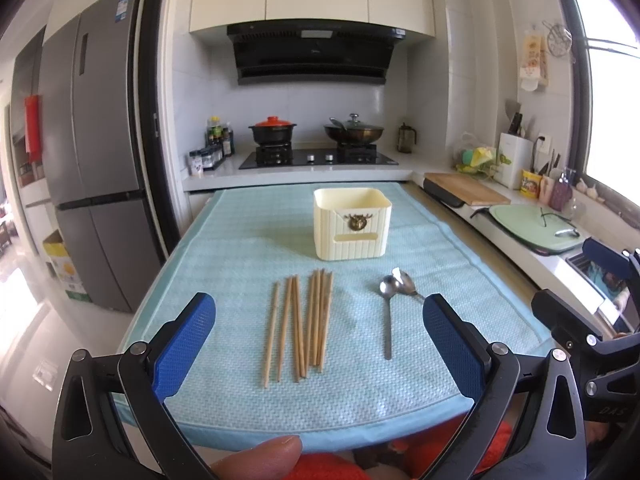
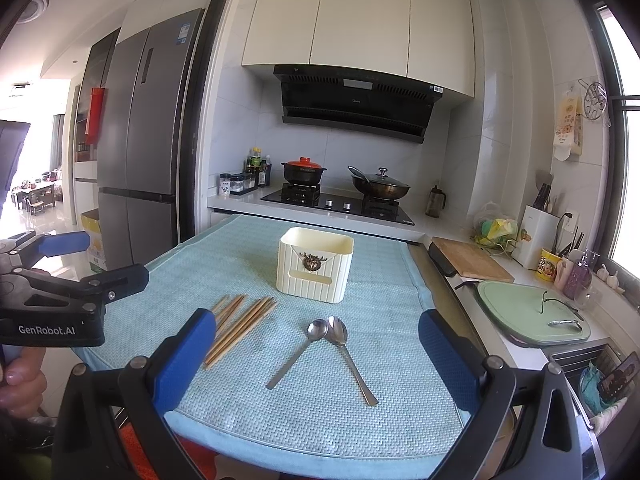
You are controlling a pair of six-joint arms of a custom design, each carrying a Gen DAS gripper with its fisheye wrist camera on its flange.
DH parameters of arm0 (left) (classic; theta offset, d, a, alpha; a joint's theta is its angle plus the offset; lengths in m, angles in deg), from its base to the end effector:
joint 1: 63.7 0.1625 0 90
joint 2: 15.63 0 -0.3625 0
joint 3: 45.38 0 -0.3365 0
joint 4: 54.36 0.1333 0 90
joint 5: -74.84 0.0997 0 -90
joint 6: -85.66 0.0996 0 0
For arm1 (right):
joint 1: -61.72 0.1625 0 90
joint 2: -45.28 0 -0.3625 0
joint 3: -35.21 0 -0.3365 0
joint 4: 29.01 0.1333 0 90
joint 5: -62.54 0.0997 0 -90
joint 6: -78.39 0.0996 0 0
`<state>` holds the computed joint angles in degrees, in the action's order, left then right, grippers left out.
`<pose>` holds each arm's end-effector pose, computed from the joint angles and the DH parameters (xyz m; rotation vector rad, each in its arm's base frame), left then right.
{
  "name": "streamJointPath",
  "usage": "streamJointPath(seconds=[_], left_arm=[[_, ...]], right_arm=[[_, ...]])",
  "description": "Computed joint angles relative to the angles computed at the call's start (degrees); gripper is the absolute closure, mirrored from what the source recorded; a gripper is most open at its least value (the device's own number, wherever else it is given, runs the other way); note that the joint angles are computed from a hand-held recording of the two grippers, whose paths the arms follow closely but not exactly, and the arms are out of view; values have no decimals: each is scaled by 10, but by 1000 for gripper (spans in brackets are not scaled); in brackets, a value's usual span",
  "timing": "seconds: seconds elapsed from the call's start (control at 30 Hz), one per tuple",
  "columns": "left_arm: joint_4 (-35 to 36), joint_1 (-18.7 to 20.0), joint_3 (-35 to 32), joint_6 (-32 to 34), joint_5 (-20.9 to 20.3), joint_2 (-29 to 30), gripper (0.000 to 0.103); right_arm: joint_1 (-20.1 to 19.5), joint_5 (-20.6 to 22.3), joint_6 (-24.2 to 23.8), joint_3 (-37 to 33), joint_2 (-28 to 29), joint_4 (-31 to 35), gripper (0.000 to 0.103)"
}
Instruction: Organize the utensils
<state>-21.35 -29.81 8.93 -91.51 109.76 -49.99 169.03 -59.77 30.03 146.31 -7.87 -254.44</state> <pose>-0.3536 -0.4965 0.1467 0.7718 2.1722 -1.2109 0.2251 -0.4533 0.2464 0.6669 -1.8573 1.3369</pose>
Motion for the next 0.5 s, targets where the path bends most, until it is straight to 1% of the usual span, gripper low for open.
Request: streamJointPath(seconds=[0.5], left_arm=[[3,0,-2,-1,0,1,0]], right_arm=[[0,1,1,5,2,0,0]])
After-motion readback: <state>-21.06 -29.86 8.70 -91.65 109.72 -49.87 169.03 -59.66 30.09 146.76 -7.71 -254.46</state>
